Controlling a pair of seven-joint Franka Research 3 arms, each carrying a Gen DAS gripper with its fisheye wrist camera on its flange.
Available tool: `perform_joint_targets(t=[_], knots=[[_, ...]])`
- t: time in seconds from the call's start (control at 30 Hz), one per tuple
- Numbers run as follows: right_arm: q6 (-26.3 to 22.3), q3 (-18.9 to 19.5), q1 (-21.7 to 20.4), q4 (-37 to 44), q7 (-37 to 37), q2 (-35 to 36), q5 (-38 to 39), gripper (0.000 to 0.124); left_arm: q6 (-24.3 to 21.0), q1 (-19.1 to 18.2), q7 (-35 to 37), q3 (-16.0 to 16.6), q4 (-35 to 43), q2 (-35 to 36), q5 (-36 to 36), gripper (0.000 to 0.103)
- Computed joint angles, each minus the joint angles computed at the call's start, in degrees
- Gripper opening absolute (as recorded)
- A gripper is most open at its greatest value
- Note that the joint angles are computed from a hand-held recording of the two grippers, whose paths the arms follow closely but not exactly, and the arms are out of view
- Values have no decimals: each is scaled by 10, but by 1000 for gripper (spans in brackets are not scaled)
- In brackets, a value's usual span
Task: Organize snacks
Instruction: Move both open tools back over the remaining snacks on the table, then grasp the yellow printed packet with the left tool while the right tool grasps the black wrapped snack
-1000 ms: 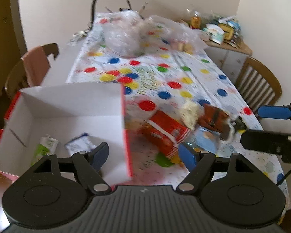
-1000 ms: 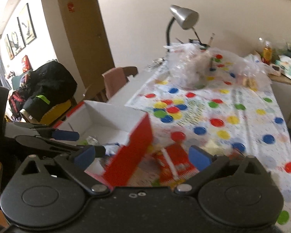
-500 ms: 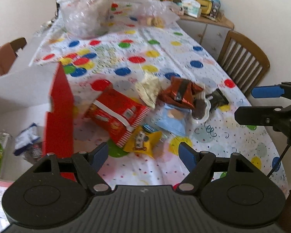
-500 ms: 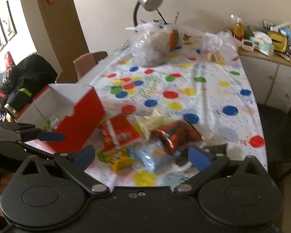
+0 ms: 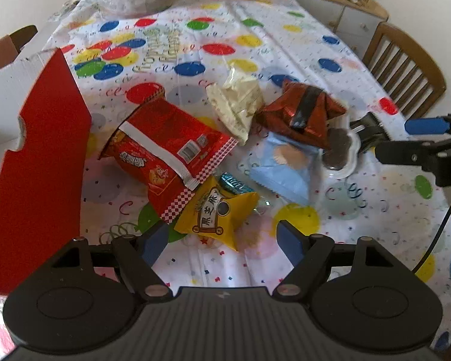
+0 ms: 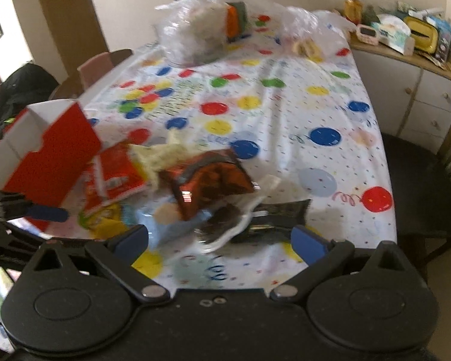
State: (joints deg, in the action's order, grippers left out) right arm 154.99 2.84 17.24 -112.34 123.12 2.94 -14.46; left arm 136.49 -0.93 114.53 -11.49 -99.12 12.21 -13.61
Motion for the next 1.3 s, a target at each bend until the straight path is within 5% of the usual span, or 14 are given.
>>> perform_joint_targets(t=[0.47, 0.73, 1.1, 1.3], knots=[[4, -11, 3, 54, -184, 67, 74, 94, -2, -8, -42, -4, 34, 42, 53, 78], [-57, 0, -38, 78, -421, 78, 203, 94, 16, -13, -66, -4, 31, 46, 71, 77], [-111, -1, -56, 136, -549, 118, 269, 88, 44, -9, -43, -11, 12, 37, 73, 57], [-143, 0, -53, 125, -574, 107, 296, 66, 46, -9, -31, -11, 4, 31, 65, 48]])
